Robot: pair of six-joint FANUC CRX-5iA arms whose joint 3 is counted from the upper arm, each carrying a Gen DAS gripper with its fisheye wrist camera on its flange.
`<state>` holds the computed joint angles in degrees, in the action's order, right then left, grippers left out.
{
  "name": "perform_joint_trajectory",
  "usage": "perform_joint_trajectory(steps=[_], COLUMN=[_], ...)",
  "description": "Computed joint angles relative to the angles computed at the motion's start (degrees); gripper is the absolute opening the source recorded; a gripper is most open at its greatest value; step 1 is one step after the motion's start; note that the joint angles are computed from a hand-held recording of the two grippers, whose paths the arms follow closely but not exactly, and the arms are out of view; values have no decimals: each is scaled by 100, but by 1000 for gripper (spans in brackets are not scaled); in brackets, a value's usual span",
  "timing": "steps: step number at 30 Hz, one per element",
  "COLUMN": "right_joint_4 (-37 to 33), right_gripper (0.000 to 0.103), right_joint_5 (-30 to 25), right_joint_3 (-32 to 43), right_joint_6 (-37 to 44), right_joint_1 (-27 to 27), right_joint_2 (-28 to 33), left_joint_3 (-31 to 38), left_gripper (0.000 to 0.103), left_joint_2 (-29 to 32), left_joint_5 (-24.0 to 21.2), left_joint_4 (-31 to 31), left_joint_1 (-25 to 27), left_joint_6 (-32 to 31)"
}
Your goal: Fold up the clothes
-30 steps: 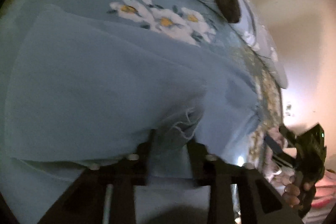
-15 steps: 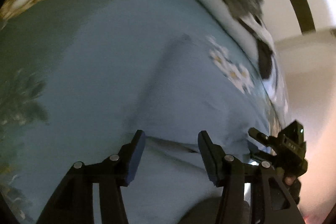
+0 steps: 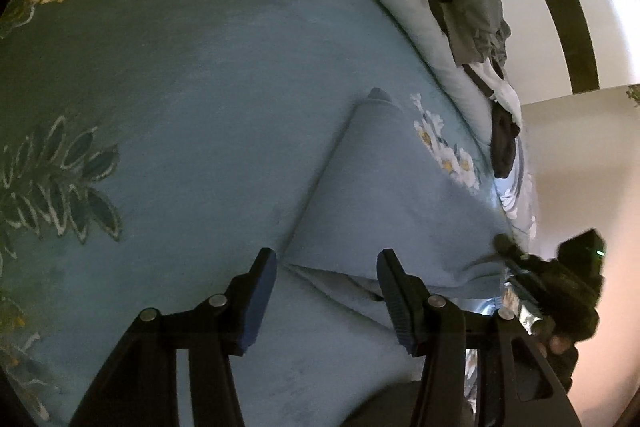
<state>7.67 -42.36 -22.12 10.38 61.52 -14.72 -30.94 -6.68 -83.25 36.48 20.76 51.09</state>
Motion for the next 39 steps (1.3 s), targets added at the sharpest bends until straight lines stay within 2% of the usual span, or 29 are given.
perform_joint_trajectory(steps=[1,4,7,8,10,12,16,17,18,19,22,25,29,32,34,36,39], right_joint_4=[21,-590,-959,-897,-744,-480,341,611,784,951,1383,1792,2390,2912,3196,3429,3340], right_gripper=[9,9,12,13,31,41,42,42,42,43,43,43,43,59,60,60,60], right_joint_5=[-131,-633,-392,-351,-396,-489,-782,-953,-1081,-1337,-2258,-2954,-3880,-4255,-4074,-3424,-2426], right_joint_3=[27,153,-95,-159,-237,-357,-867,-1057,-1169,-1283,-1570,-1904,-2526,-2973,-3198,-3400,-3384], right_joint_6=[114,390,249,135,4,-236,-1287,-1709,-2002,-2330,-3350,-4601,-6646,-7858,-8231,-8253,-7689], right_joint_1=[15,-177,-311,-291,-232,-119,285,456,585,777,1479,2271,3749,4549,4531,4051,3152], right_joint_2=[12,216,137,92,-31,-246,-1026,-1321,-1492,-1710,-2361,-2931,-3835,-4220,-4258,-4170,-3795], left_joint_3=[26,155,342,408,521,629,613,568,523,479,360,217,64,123,192,225,140], left_gripper=[56,56,56,56,56,56,54,54,47,31,18,15,14,14,14,14,14], left_joint_2=[28,174,361,424,543,659,773,781,773,729,600,423,116,-28,51,170,154], left_joint_5=[6,99,216,251,314,371,386,381,390,433,503,615,767,856,760,616,577], left_joint_4=[8,-15,-108,-141,-205,-269,-140,-56,0,-7,64,348,652,541,450,370,254], left_joint_1=[-18,-220,-467,-547,-698,-844,-988,-994,-999,-1000,-978,-917,-638,-351,-132,62,262], left_joint_6=[15,112,196,225,234,218,78,4,-56,-88,-100,-27,14,2,47,84,54])
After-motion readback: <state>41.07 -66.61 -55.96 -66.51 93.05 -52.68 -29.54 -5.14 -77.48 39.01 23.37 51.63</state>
